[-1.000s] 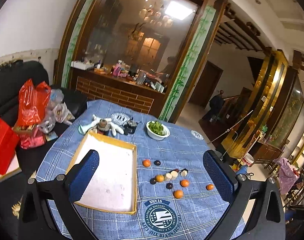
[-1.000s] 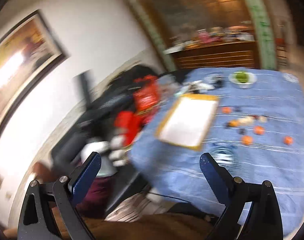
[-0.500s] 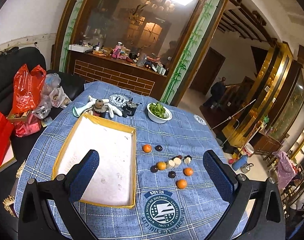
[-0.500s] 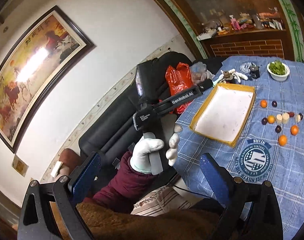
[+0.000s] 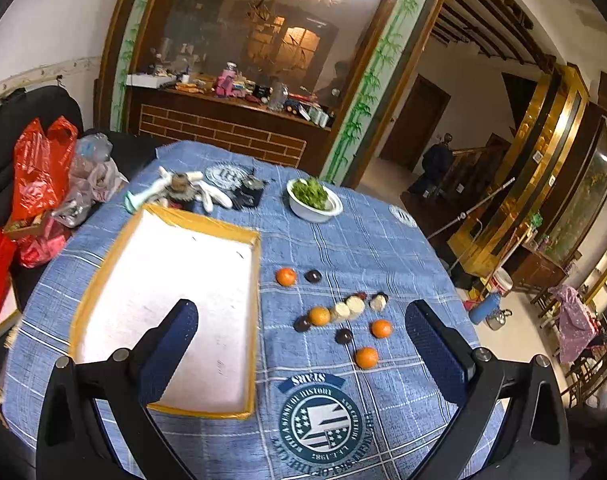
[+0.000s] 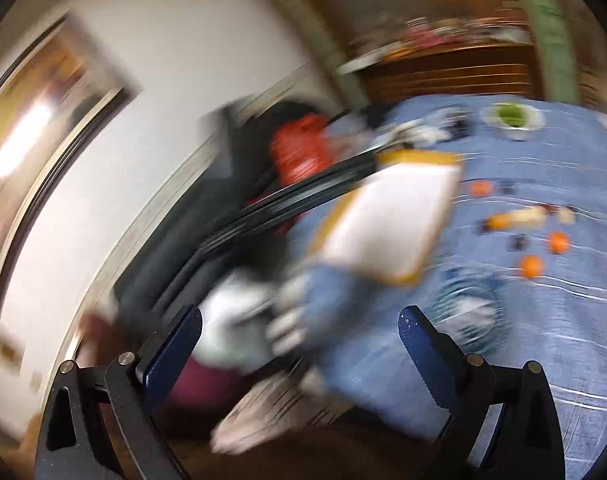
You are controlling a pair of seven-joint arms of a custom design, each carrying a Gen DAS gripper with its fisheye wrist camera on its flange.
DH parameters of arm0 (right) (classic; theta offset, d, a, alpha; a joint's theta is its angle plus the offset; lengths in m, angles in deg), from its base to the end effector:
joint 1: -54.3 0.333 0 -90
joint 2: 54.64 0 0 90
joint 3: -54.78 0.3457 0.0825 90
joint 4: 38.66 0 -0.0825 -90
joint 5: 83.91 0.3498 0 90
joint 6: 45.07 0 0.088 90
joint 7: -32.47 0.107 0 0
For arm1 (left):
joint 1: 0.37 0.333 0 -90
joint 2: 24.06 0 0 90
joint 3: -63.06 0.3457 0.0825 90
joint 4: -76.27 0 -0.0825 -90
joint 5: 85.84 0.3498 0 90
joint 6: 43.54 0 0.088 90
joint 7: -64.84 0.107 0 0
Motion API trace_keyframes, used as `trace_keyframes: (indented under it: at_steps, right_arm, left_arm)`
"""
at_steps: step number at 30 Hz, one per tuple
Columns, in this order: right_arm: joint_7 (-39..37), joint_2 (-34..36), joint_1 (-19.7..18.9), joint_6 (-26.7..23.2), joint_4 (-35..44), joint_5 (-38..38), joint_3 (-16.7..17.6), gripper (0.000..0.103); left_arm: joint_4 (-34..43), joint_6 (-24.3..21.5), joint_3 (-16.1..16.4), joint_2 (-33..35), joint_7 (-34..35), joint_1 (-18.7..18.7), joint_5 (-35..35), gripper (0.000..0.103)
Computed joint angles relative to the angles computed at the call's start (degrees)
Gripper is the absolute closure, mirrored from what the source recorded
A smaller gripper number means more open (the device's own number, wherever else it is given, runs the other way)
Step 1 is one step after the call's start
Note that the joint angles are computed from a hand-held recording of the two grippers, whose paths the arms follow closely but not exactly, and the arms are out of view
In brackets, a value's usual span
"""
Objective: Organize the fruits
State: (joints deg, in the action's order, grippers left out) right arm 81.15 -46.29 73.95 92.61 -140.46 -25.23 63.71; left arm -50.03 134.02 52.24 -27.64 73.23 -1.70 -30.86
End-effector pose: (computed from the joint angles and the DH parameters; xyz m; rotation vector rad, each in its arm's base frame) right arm 0.5419 0.2948 0.5701 -1.9270 1.0337 0.2453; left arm 0.4924 -0.1782 0.5426 -1.9406 1.4830 -1.1421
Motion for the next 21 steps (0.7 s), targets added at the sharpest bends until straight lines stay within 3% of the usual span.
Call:
trace_keyframes:
  at_steps: [2,4,5,8,10,11,13,14,15,17,18,19,21]
  right_arm:
    - [-0.80,2.45,-0.20,9.39,-1.27,-1.16,-1.27,0.002]
    - [6.18,5.29,0.23,21.24,-3.18,-7.63,-3.69,0.002]
    - [11.33,7.11,0.49,24.55,-3.35,-12.37,-5.74,0.002]
    - [29.63,13.21,3.01,27.42,-1.77,-27.28,-15.66,0.002]
    - [34.57,16.59,2.97,28.08,0.16,-31.50,-18.35,0.002]
    - [35.89,18.09,2.37,28.24,1.24,-32.65,-18.64,0.002]
    - [34.78,20.07,-1.55,30.07,2.08,-31.33,-15.07,0.002]
    - [35.55,21.15,-2.32,30.54,2.91,-31.73,-14.56,0.002]
    - [37.21,22.24,-2.03,30.50,3.83,-33.25,-15.43,0.002]
    - [38.42,24.08,-2.83,29.48,6.43,-35.60,-15.27,0.004]
    - [37.56,25.16,-4.03,28.24,8.57,-36.67,-14.03,0.006]
    - [36.47,26.16,-5.67,27.20,10.46,-37.26,-12.41,0.008]
    - [35.70,28.16,-7.52,24.56,14.07,-38.73,-10.16,0.016]
  left_arm:
    - [0.63,-0.88,-0.60,1.10,-1.43,-0.36,1.91,0.000]
    - [1.90,-2.83,-0.67,2.47,-3.10,-1.32,4.85,0.000]
    - [2.76,-3.89,-0.48,3.29,-3.94,-1.91,6.46,0.000]
    - [6.07,-7.11,0.07,7.52,-2.13,-4.54,7.20,0.000]
    - [7.90,-7.49,0.26,10.77,2.78,-6.03,3.22,0.000]
    - [9.23,-7.09,-0.57,13.46,7.77,-6.26,-1.16,0.000]
    - [11.13,-6.97,-2.37,17.07,15.23,-6.16,-7.79,0.001]
    - [12.42,-6.95,-3.77,19.27,19.21,-5.84,-11.04,0.008]
    - [13.86,-7.12,-5.78,21.53,23.71,-5.03,-14.66,0.015]
    - [17.34,-9.42,-12.10,26.12,34.35,-1.72,-23.31,0.055]
    - [18.76,-10.11,-14.02,27.86,37.76,-0.86,-25.88,0.060]
    - [19.99,-10.41,-14.79,29.36,40.09,-0.86,-27.17,0.061]
    - [22.95,-11.32,-11.76,31.29,41.02,-4.68,-25.95,0.061]
